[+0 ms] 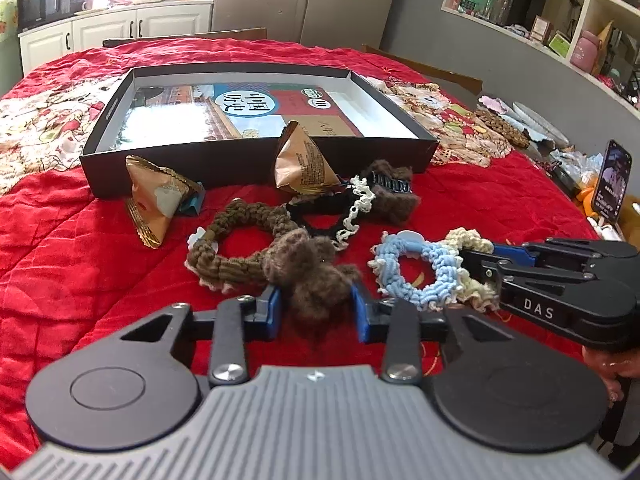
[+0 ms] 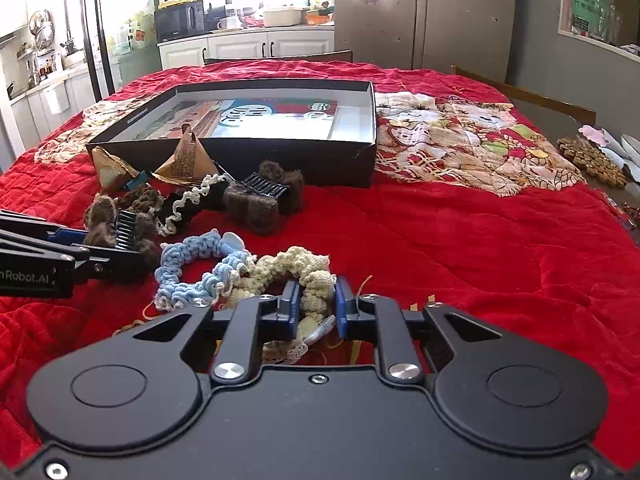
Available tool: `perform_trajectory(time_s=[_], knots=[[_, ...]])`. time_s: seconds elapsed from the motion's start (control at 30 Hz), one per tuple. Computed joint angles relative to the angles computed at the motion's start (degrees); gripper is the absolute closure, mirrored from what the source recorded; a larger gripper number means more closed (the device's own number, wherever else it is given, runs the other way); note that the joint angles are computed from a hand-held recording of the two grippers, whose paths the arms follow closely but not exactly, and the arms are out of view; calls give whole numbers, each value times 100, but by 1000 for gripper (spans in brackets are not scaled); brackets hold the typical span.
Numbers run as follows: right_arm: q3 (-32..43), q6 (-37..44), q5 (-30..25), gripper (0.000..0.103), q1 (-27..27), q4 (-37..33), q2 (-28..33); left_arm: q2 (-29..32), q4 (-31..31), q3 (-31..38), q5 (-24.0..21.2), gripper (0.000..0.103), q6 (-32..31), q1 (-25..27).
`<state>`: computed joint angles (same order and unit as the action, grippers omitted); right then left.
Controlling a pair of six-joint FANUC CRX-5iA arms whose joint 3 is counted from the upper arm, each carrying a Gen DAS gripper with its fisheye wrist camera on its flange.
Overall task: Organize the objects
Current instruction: 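Move left tool to brown fuzzy clip while right tool approaches cream crocheted scrunchie, then close left tool on brown fuzzy clip while right tool grasps cream scrunchie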
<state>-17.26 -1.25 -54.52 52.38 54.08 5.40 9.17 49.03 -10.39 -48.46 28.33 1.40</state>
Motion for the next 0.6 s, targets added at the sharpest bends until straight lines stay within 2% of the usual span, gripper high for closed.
perform_trajectory(time_s=[0.3, 0.6], knots=[[-18, -95, 21, 90, 3, 32, -15, 8, 91, -8, -82, 64, -70, 27], [-64, -205, -34, 91, 21, 150, -97, -107, 376, -155, -177, 65, -423, 91]])
